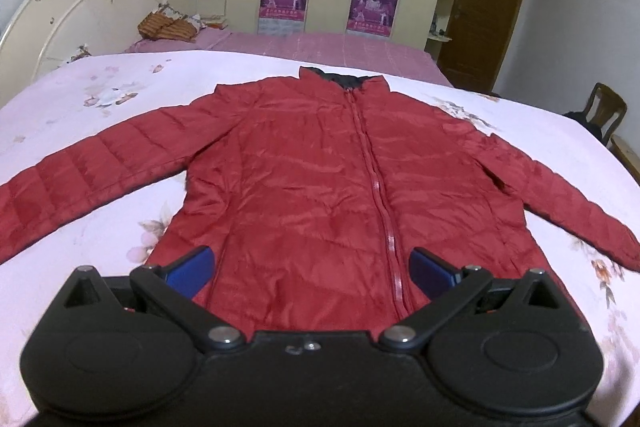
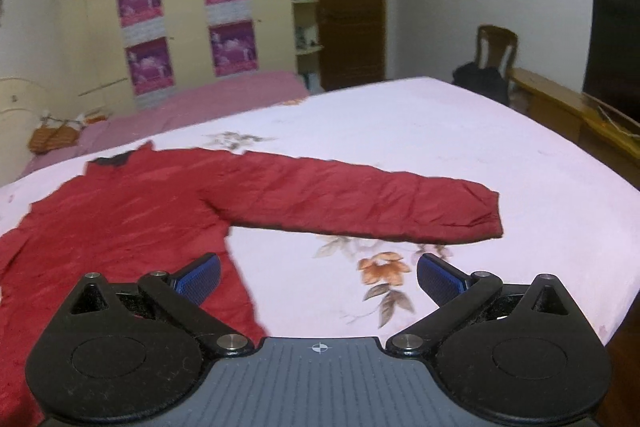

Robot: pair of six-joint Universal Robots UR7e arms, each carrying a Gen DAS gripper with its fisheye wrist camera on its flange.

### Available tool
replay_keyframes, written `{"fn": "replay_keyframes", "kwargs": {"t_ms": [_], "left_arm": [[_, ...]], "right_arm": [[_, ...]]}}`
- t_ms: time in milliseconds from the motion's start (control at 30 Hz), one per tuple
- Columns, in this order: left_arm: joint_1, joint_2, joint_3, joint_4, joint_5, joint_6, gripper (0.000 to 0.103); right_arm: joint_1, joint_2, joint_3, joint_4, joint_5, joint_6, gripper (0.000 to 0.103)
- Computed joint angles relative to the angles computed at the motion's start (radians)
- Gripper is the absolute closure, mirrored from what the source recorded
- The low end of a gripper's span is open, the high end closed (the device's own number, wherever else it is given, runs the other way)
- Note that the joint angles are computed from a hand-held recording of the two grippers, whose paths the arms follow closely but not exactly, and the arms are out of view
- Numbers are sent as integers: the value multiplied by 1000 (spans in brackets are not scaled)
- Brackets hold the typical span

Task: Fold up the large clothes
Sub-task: 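Move the right tool out to the cuff of the nearest sleeve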

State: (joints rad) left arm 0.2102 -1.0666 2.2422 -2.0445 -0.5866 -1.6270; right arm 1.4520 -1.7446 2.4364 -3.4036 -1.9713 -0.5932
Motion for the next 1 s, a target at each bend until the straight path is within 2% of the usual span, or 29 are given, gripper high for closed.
{"fn": "replay_keyframes", "kwargs": {"t_ms": [167,267,367,533,767,800,833,867,1000], "left_arm": [[53,33,6,-129,12,79,0],[85,67,-21,-123,26,78,0],[119,97,-50,-149,33,124,0],[177,166,-146,-69,64,150,0],[245,259,-226,-181,82,279,0],[251,271,-235,-198,83,293,0],[257,282,-243,-215,84,307,0],[261,290,-248,-231,84,317,0],[275,316,-271,-262,81,352,0]], "right_arm": [[-81,53,-51,-37,13,20,0],[-145,79,-86,-49,38,59,0],[-214,102,-126,-43,90,118,0],[-301,161,-214,-28,140,214,1],[-376,200,-281,20,197,291,1],[-386,198,-283,26,211,298,6],[-392,201,-288,40,219,307,31],[-398,200,-293,60,219,325,38],[-414,199,-285,42,253,345,38]]}}
